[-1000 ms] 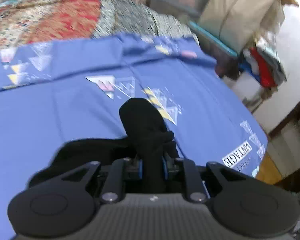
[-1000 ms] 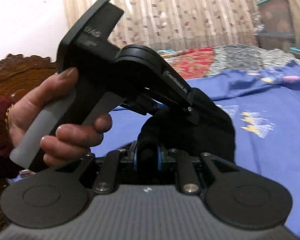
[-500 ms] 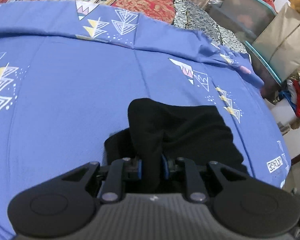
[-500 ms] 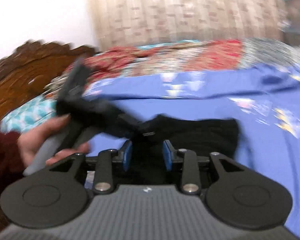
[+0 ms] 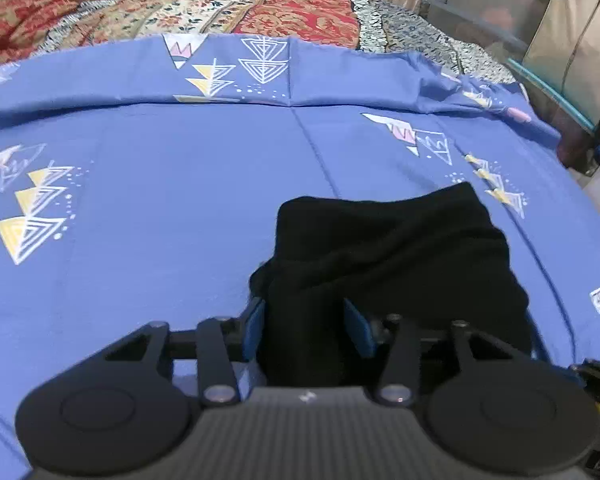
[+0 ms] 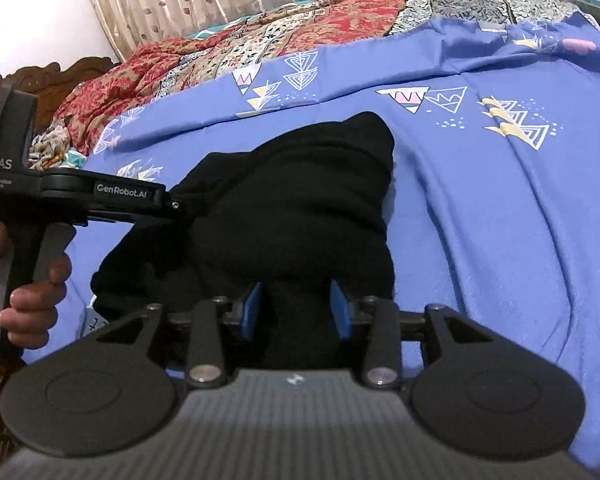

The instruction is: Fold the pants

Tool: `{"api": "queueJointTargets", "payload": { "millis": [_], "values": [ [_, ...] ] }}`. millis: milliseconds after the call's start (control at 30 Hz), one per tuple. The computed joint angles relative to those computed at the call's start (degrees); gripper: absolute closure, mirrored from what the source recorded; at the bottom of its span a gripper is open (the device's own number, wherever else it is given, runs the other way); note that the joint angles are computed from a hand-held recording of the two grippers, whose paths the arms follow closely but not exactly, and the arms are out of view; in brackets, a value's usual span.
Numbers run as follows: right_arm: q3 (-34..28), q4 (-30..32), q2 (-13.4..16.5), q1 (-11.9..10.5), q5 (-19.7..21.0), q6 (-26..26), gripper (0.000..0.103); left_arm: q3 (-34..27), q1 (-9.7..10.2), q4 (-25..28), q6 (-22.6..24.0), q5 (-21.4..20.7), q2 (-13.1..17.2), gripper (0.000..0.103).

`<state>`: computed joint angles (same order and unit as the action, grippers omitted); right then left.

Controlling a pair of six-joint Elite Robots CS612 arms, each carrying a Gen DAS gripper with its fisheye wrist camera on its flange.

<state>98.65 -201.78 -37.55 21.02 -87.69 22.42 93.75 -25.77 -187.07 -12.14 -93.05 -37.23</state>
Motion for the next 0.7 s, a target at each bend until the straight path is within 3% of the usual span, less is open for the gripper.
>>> {"api": "queueJointTargets", "payload": {
  "millis": [100, 300, 700],
  "values": [
    [-1.3, 0.5, 0.9, -0.4, -0.1, -0.1, 0.058, 1.2, -0.82, 0.4, -0.2, 3.7, -0.7, 0.046],
    [-2.0, 0.4, 1.4, -0.1, -1.3, 0.1, 0.057, 3.4, -1.8, 0.2, -1.1, 7.3, -2.1, 0.044],
    [-2.6, 0.6, 1.8, 0.4, -3.1, 0.4, 0.056, 6.2, -2.69, -1.1, -2.9, 10.0, -3.4, 0.041]
  ]
}}
